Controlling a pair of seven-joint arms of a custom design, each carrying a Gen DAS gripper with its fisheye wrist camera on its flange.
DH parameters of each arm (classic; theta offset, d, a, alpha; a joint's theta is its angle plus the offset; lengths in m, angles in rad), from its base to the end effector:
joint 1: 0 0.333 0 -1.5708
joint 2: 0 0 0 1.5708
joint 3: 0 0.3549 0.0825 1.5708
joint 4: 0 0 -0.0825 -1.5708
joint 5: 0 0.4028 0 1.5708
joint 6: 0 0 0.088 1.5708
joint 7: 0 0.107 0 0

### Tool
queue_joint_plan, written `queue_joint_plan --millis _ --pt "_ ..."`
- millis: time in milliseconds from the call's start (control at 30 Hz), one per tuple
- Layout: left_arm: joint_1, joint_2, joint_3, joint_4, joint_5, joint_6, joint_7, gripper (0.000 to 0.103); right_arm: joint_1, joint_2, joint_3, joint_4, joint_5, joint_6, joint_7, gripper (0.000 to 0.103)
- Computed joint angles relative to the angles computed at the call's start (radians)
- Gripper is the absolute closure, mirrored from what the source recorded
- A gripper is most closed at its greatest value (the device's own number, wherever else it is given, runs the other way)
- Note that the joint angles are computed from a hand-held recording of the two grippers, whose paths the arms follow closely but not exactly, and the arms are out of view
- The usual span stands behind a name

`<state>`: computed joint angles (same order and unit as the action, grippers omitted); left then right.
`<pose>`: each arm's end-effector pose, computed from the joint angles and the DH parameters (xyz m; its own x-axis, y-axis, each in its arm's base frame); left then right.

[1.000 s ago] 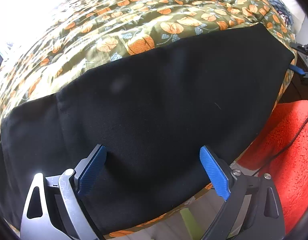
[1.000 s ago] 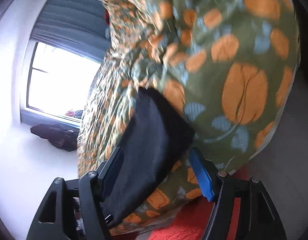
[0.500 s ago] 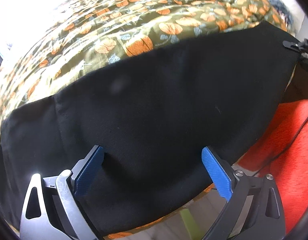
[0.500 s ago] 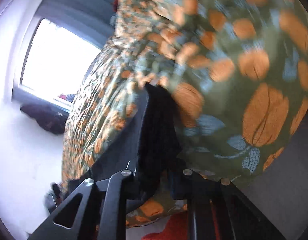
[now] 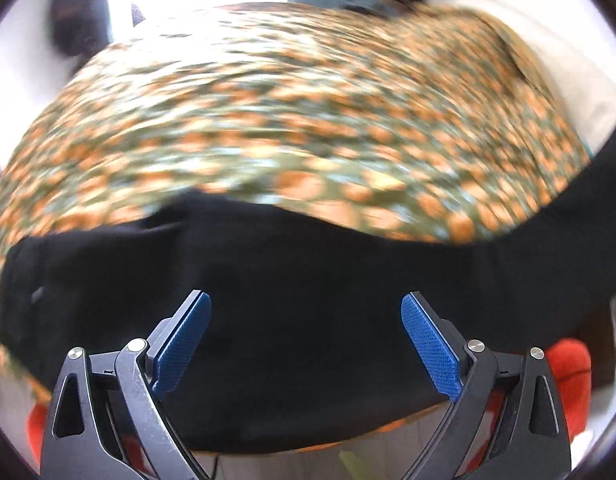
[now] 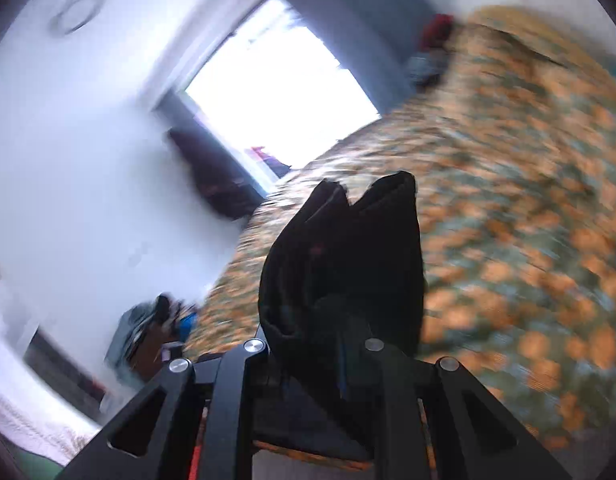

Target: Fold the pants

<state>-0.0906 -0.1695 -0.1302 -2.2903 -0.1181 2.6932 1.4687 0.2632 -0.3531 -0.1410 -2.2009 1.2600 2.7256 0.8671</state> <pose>0.5271 -0.1174 0.5133 -0.0696 -0.9887 0.1329 -0.8501 -0.0110 -0.5265 0.4994 0.0151 0.6345 0.1997 -0.7471 -0.6340 -0.5862 0.4274 -0.6883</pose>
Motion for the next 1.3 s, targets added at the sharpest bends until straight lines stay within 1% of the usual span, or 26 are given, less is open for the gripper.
queue_joint_plan --millis 100,167,200,300,367,467,500,533,567,600,633,700,733,767,800,833,867,900,967,1000,1033,1067,1133,1167,1200,1300 --pt "0.036 -0.058 0.035 -0.07 -0.008 0.026 -0.01 0.006 0.057 0.096 0.038 0.144 0.03 -0.06 -0.059 0.086" --pt "0.055 -0.087 0.055 -0.113 -0.021 0.032 -0.016 0.006 0.069 0.148 0.084 0.203 0.001 -0.064 -0.059 0.086" --pt "0.061 -0.097 0.064 -0.129 -0.032 0.032 -0.016 0.006 0.079 0.199 0.114 0.248 -0.034 -0.074 -0.043 0.086" --pt "0.082 -0.12 0.085 -0.17 -0.063 0.024 -0.028 0.006 0.102 0.297 0.178 0.298 -0.053 -0.072 -0.018 0.086" --pt "0.1 -0.14 0.093 -0.199 -0.067 0.025 -0.034 0.006 0.121 0.386 0.228 0.326 -0.064 -0.034 0.022 0.086" --pt "0.129 -0.151 0.092 -0.231 -0.051 0.042 -0.063 0.006 0.149 0.533 0.303 0.368 -0.071 0.08 0.044 0.086" --pt "0.135 -0.153 0.093 -0.238 -0.048 0.042 -0.068 0.006 0.174 0.593 0.318 0.384 -0.069 0.116 0.045 0.083" --pt "0.14 -0.153 0.094 -0.241 -0.045 0.039 -0.073 0.006 0.163 0.619 0.347 0.376 -0.097 0.122 0.07 0.076" --pt "0.138 -0.155 0.1 -0.246 -0.052 0.036 -0.07 0.007 0.18 0.645 0.34 0.369 -0.173 0.104 0.157 0.071" --pt "0.132 -0.158 0.108 -0.251 -0.063 0.037 -0.057 0.007 0.18 0.662 0.341 0.363 -0.213 0.051 0.219 0.065" --pt "0.125 -0.163 0.116 -0.255 -0.076 0.036 -0.043 0.007 0.16 0.662 0.361 0.352 -0.201 0.038 0.211 0.063" --pt "0.083 -0.176 0.152 -0.265 -0.144 0.047 0.03 0.007 0.101 0.618 0.411 0.309 -0.105 0.012 0.092 0.059" --pt "0.053 -0.179 0.175 -0.266 -0.193 0.05 0.08 0.007 0.067 0.57 0.429 0.274 -0.015 -0.013 -0.021 0.048" --pt "0.006 -0.186 0.208 -0.267 -0.266 0.054 0.156 0.007 0.063 0.524 0.422 0.238 0.033 -0.017 -0.086 0.04" --pt "-0.018 -0.19 0.219 -0.266 -0.313 0.056 0.204 0.007 0.065 0.471 0.409 0.194 0.065 -0.001 -0.142 0.026" --pt "-0.046 -0.192 0.229 -0.261 -0.363 0.059 0.257 0.007 0.073 0.411 0.396 0.14 0.095 0.043 -0.204 0.018" --pt "-0.096 -0.19 0.254 -0.251 -0.439 0.057 0.345 0.007 0.086 0.371 0.384 0.101 0.103 0.086 -0.233 0.016" --pt "-0.13 -0.186 0.269 -0.24 -0.496 0.042 0.415 0.007 0.098 0.324 0.371 0.047 0.118 0.146 -0.267 0.016" --pt "-0.179 -0.163 0.285 -0.209 -0.582 -0.02 0.537 0.011 0.118 0.274 0.348 -0.027 0.112 0.23 -0.245 0.016" --pt "-0.186 -0.151 0.278 -0.198 -0.6 -0.043 0.572 0.024 0.126 0.263 0.333 -0.055 0.139 0.26 -0.232 0.016" --pt "-0.186 -0.133 0.262 -0.185 -0.597 -0.067 0.593 0.035 0.137 0.253 0.315 -0.082 0.221 0.286 -0.249 0.016" --pt "-0.175 -0.118 0.238 -0.179 -0.577 -0.078 0.591 0.039 0.146 0.246 0.298 -0.097 0.248 0.291 -0.239 0.016" --pt "-0.143 -0.085 0.181 -0.17 -0.526 -0.077 0.546 0.051 0.154 0.243 0.276 -0.123 0.284 0.297 -0.186 0.016" --pt "-0.13 -0.069 0.164 -0.163 -0.523 -0.09 0.53 0.054 0.151 0.231 0.264 -0.129 0.301 0.29 -0.19 0.016" --pt "-0.116 -0.053 0.15 -0.154 -0.523 -0.108 0.515 0.057 0.152 0.23 0.257 -0.117 0.382 0.297 -0.264 0.016" --pt "-0.069 -0.03 0.095 -0.153 -0.485 -0.116 0.452 0.067 0.137 0.224 0.261 -0.103 0.419 0.292 -0.336 0.016"
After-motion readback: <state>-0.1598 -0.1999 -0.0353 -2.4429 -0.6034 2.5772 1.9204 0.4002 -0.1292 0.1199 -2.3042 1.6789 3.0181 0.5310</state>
